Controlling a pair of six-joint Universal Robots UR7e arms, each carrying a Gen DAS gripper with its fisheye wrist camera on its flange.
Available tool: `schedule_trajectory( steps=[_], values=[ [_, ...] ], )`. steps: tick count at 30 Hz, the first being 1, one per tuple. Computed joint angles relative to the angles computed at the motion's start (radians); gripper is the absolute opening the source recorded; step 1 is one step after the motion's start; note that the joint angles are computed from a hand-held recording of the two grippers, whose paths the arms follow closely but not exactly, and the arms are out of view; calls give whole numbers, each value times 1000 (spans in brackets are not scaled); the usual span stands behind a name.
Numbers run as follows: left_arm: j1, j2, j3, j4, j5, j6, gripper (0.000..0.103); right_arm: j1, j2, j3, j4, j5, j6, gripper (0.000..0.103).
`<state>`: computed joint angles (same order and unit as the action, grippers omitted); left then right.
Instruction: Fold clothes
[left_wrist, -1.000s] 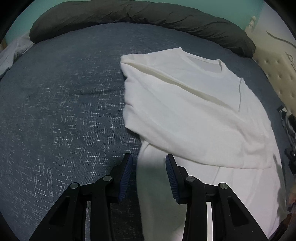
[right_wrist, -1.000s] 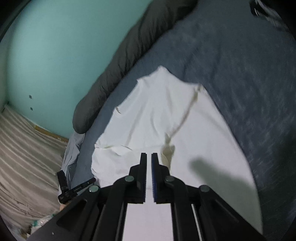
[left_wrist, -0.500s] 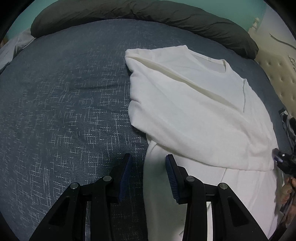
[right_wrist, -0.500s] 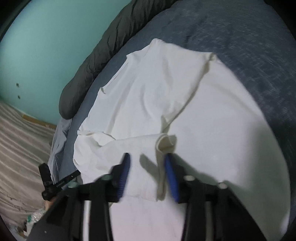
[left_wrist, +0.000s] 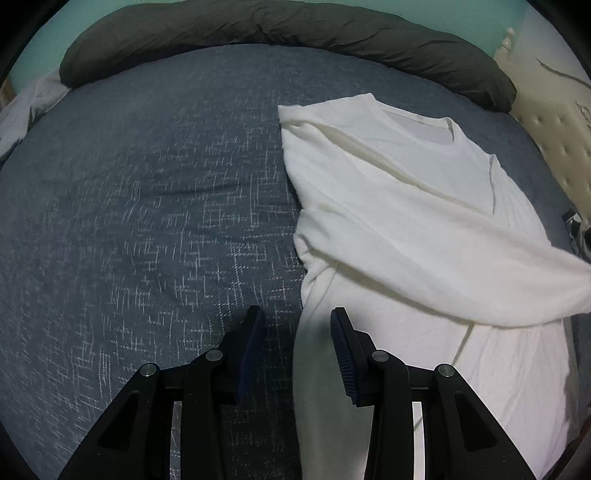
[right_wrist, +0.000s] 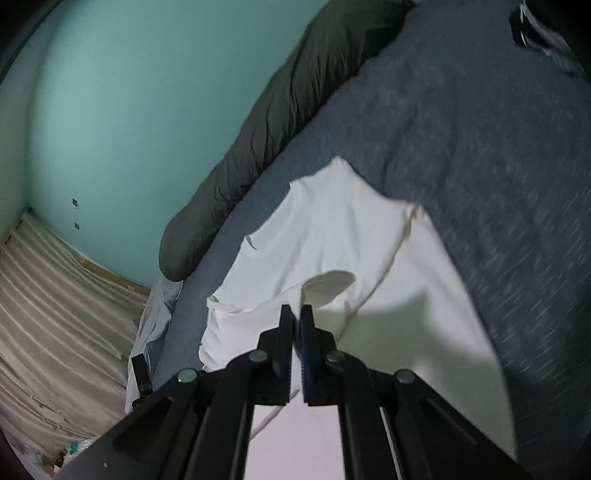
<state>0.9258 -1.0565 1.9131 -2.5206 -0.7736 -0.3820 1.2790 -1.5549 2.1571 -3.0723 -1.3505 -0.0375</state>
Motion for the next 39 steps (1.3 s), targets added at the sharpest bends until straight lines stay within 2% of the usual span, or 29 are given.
schedule_trajectory(
  steps=[2,7,17,18,20,23,25,27,31,36,37,38,39],
  values=[
    [-3,3,-3,8,4,3,41,-6,-11,3,-1,-1,1,3],
    [-8,20,-29,37,26,23,41,-42,-11,39,-88,11,51,3],
    [1,83,-102,74,84,66,40,-97,-9,59,-93,30,47,3],
    [2,86,-105,79,90,70,38,-102,-12,60,-92,34,49,3],
    [-1,90,-106,84,105,81,19,-110,-20,64,-90,42,54,3],
    [-18,87,-85,54,162,102,0,-116,-23,67,-84,49,58,3],
    [-25,75,-67,13,201,103,0,-116,-24,69,-78,48,59,3],
    [-17,57,-63,19,203,73,0,-114,-26,71,-70,47,59,3],
    [3,29,-45,-14,99,97,0,-103,-24,70,-58,38,50,3],
    [-19,50,-37,-2,62,165,0,-106,-23,73,-51,35,45,3],
    [-20,53,-37,1,52,161,5,-108,-23,72,-51,38,47,3],
    [-19,56,-37,-1,46,159,16,-110,-23,73,-51,39,47,3],
    [-19,59,-37,-4,42,160,23,-112,-24,73,-51,40,48,3]
  ],
)
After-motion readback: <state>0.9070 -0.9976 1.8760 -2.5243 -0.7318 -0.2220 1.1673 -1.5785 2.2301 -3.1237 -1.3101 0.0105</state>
